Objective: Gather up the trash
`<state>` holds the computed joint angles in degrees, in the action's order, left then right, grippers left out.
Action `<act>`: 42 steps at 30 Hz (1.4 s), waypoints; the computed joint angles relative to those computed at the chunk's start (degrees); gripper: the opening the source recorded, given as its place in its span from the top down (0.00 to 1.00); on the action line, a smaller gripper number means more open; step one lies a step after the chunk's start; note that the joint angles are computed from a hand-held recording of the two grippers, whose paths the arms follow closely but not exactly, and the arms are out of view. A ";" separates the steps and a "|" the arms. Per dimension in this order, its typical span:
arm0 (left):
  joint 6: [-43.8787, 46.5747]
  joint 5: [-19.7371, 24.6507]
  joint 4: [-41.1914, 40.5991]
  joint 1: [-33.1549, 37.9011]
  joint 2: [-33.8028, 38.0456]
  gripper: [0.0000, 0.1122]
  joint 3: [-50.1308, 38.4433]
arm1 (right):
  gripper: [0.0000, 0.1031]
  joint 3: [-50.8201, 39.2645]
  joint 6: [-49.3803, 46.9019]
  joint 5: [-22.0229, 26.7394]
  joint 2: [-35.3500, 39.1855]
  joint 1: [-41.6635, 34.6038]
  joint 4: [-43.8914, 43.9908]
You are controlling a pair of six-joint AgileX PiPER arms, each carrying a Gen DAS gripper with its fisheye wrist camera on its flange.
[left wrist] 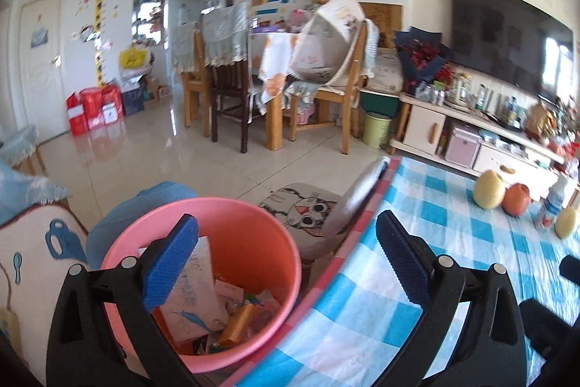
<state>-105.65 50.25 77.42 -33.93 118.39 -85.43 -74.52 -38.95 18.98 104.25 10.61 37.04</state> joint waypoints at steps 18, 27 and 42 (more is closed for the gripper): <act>12.27 5.56 -2.96 -16.10 3.05 0.12 -11.62 | 0.08 19.72 -18.85 -3.26 -21.50 -16.62 17.10; 12.78 8.35 -2.47 -22.93 1.23 0.12 -12.54 | 0.08 27.34 -24.24 1.94 -33.64 -27.16 22.43; 14.55 14.95 0.32 -31.42 -0.82 0.12 -14.65 | 0.07 33.00 -29.04 12.12 -47.74 -44.70 26.27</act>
<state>-91.09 65.20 77.74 -65.35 117.57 -100.08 -41.52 -67.99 31.11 56.51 -34.09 63.31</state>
